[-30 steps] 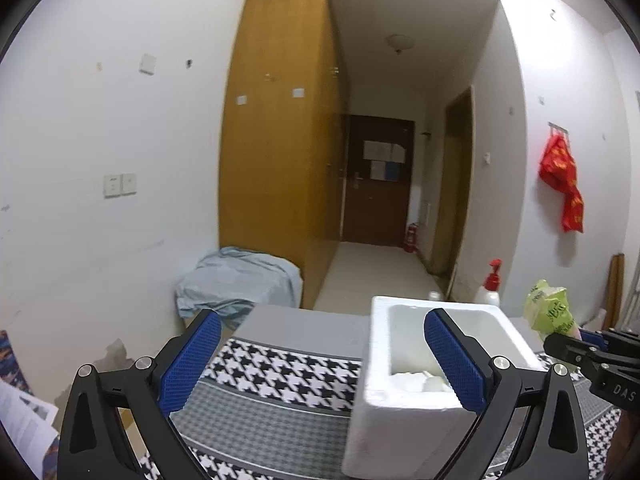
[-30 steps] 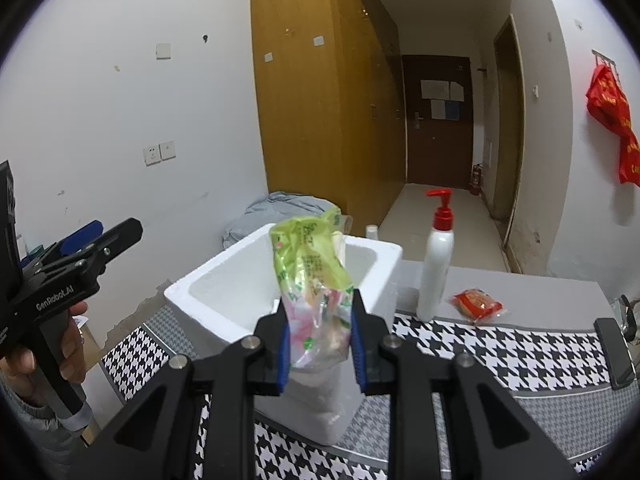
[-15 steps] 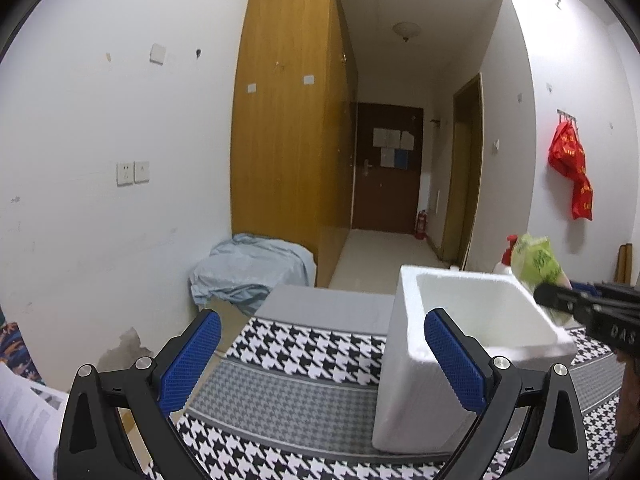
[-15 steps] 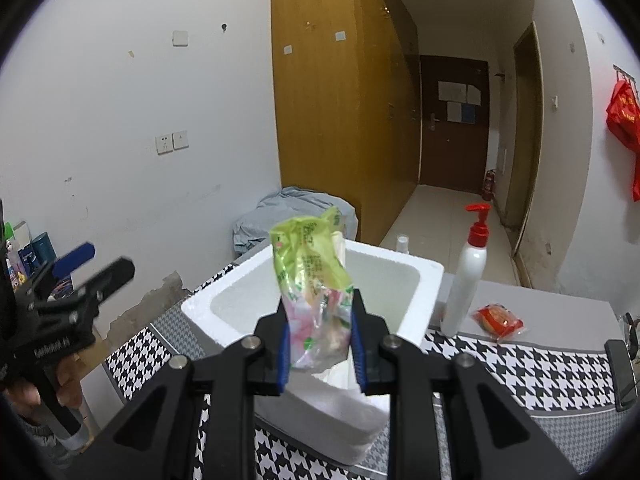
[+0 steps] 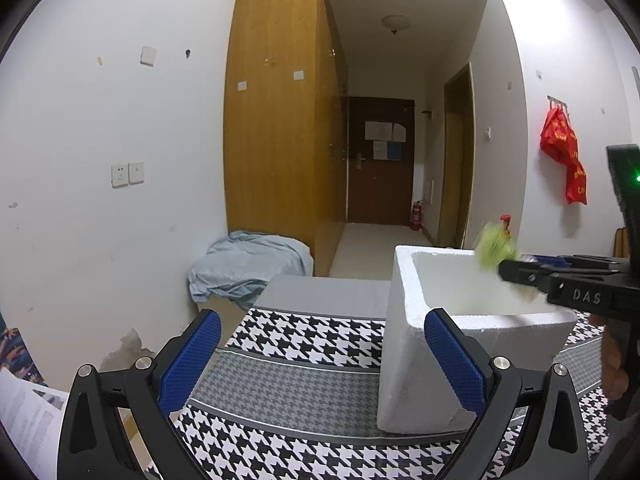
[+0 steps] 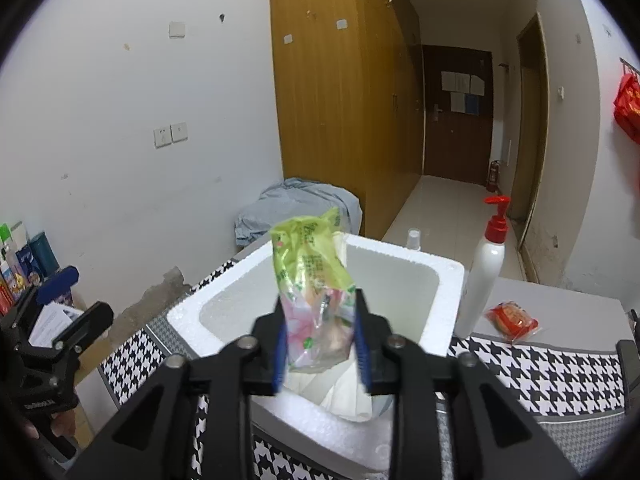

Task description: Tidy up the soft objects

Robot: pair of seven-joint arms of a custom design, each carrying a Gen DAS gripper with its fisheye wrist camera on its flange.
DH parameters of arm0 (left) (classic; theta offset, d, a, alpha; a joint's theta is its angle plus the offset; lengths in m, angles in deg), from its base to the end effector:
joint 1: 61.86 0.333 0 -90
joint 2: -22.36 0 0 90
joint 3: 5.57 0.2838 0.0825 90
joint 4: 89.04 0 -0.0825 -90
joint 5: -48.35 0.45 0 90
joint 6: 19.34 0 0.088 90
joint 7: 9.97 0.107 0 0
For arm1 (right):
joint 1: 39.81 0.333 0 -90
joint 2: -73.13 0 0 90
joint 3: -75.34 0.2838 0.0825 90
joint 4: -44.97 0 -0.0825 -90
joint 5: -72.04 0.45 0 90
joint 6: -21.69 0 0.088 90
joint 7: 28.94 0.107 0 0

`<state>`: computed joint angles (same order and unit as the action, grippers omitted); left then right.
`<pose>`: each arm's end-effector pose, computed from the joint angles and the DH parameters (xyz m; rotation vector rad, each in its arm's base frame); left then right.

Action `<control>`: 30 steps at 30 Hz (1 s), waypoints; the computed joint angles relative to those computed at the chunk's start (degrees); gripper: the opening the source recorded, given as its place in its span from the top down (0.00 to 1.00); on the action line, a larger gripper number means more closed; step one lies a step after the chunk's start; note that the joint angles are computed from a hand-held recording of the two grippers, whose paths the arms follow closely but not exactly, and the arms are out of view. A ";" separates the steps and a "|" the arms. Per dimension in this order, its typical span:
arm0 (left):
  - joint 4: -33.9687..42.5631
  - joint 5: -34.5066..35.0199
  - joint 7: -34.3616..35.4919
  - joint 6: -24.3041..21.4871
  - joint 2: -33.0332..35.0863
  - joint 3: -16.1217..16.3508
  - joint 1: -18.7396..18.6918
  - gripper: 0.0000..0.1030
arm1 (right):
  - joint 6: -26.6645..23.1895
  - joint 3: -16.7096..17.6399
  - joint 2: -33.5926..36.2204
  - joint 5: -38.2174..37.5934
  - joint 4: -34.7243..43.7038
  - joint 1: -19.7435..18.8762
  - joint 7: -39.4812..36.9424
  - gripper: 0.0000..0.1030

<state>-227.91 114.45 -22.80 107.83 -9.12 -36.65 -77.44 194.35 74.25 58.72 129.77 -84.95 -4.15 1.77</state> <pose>0.3685 -0.3551 0.4786 -1.6092 1.1358 -0.8363 0.5081 0.2740 0.4937 -1.9185 0.8978 -0.4864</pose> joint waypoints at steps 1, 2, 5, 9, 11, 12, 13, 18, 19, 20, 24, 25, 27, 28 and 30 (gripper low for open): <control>-0.20 0.10 -0.36 -0.06 -0.18 -0.18 -0.11 0.01 | -0.03 0.03 0.14 0.02 0.10 -0.04 0.20 0.44; -0.30 0.13 -0.49 0.04 -0.28 -0.14 -0.17 0.01 | -0.10 0.23 0.26 -0.36 0.14 -0.20 0.50 0.32; -0.53 -0.12 -0.40 0.09 -0.50 -0.08 -0.33 0.01 | 0.78 -0.16 -0.70 0.14 -0.97 0.69 -1.09 0.21; -0.18 -0.48 -0.10 0.04 -0.33 0.05 -0.28 0.01 | 0.66 -1.82 -2.65 3.90 -2.40 2.95 -5.86 0.13; -0.10 -0.37 0.03 -0.17 -0.37 -0.08 -0.19 0.01 | 1.15 -2.05 -3.53 5.11 -3.04 3.46 -7.11 0.12; -0.06 -0.37 0.08 -0.30 -0.38 -0.13 -0.19 0.01 | 1.14 -2.37 -3.69 5.66 -3.09 3.74 -7.74 0.11; 0.07 -0.39 -0.06 -0.54 -0.31 -0.29 -0.17 0.01 | 1.16 -2.73 -4.17 6.56 -3.36 4.18 -8.78 0.11; 0.47 -0.70 -0.23 -1.29 0.04 -0.45 -0.30 0.01 | 2.29 -3.97 -6.57 10.19 -5.09 5.77 -13.32 0.03; 0.54 -0.76 -0.32 -1.44 0.10 -0.48 -0.38 0.01 | 2.18 -3.90 -6.92 10.02 -5.37 5.65 -13.29 0.02; 0.64 -0.85 -0.32 -1.47 0.20 -0.44 -0.47 0.01 | 2.57 -3.85 -7.52 10.02 -5.92 5.67 -13.49 0.00; 0.72 -0.53 -1.29 -1.27 0.18 -0.65 -0.91 0.01 | 3.54 -5.95 -9.55 12.41 -7.25 7.98 -15.91 0.00; 0.78 -0.17 -1.47 -0.68 0.07 -0.64 -1.03 0.01 | 3.21 -6.94 -10.59 13.85 -7.85 8.78 -17.29 0.00; 1.26 0.50 -1.64 -0.87 0.27 -1.17 -0.99 0.01 | 3.64 -8.01 -12.16 17.08 -8.76 9.70 -19.72 0.00; 1.79 0.81 -1.77 -1.34 0.61 -1.62 -0.98 0.01 | 3.52 -8.37 -13.18 18.57 -9.41 9.79 -20.86 0.00; 2.29 1.45 -1.60 -0.84 1.00 -1.63 -1.28 0.01 | 3.90 -8.36 -14.64 21.16 -10.35 9.45 -23.35 0.00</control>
<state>-225.62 115.90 -24.41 106.99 -8.12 -38.28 -78.72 198.25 65.89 44.08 150.94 -95.30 5.29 -21.58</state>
